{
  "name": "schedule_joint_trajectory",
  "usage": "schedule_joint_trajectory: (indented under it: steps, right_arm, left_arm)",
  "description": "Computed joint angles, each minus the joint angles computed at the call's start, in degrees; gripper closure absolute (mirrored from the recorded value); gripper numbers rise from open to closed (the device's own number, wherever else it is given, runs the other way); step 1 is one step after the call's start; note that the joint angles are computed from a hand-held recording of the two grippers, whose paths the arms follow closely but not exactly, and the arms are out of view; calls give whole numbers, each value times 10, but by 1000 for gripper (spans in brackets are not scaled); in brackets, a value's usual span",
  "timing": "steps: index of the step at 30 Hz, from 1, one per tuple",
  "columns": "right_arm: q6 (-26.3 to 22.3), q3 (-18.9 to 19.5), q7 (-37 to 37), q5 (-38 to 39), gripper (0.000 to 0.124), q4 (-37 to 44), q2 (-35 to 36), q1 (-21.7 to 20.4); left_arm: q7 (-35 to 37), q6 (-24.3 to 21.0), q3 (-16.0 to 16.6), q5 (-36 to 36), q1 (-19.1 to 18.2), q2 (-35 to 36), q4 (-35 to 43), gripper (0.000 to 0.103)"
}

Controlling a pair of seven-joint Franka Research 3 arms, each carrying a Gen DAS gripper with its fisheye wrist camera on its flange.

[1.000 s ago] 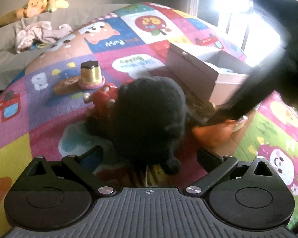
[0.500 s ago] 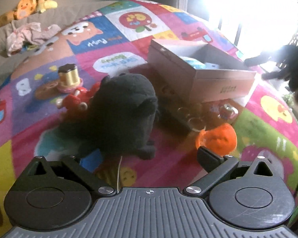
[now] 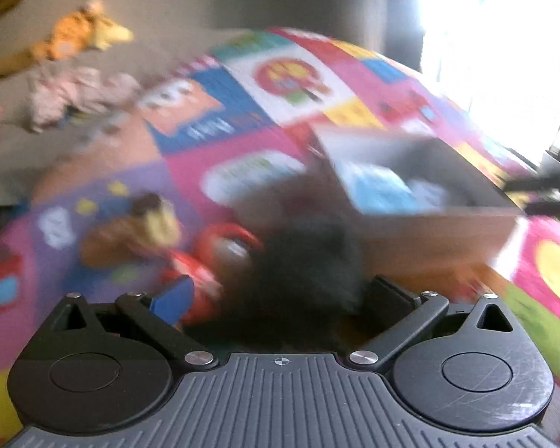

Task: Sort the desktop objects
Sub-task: 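Reach the left tool to the orange lid while the right tool grasps the Hello Kitty toy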

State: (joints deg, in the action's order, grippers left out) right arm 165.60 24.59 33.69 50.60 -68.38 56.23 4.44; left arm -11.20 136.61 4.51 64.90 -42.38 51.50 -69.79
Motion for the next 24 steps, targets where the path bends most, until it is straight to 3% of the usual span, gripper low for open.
schedule_joint_trajectory:
  steps: [4, 6, 7, 9, 11, 15, 18, 20, 24]
  right_arm:
    - [128, 95, -189, 28, 24, -131, -48, -55]
    - [174, 120, -233, 9, 24, -172, -52, -68]
    - [192, 129, -242, -1, 24, -188, -53, -73]
    - [206, 145, -239, -10, 24, -217, -57, -89]
    - [189, 147, -211, -8, 24, -237, -66, -102]
    - [222, 191, -188, -9, 21, -277, -66, -148]
    - [230, 158, -152, -18, 21, -285, -75, -129]
    - [223, 97, -104, -20, 21, -281, -88, -84]
    - [224, 120, -86, -40, 21, -281, -76, -110]
  left_arm:
    - [-22, -68, 9, 10, -18, -21, -20, 0]
    - [-36, -104, 8, 24, -30, -28, -27, 0]
    - [-54, -100, 9, 42, -34, -39, -43, 0]
    - [-100, -41, 5, 98, -31, -68, -90, 0]
    - [-116, 47, -10, 146, -10, -83, -114, 0]
    - [-44, 167, -45, 142, 28, -46, -76, 0]
    - [63, 190, -64, 76, 39, 12, -7, 0]
    - [114, 185, -70, 37, 38, 47, 38, 0]
    - [178, 238, -84, -18, 48, 76, 65, 0]
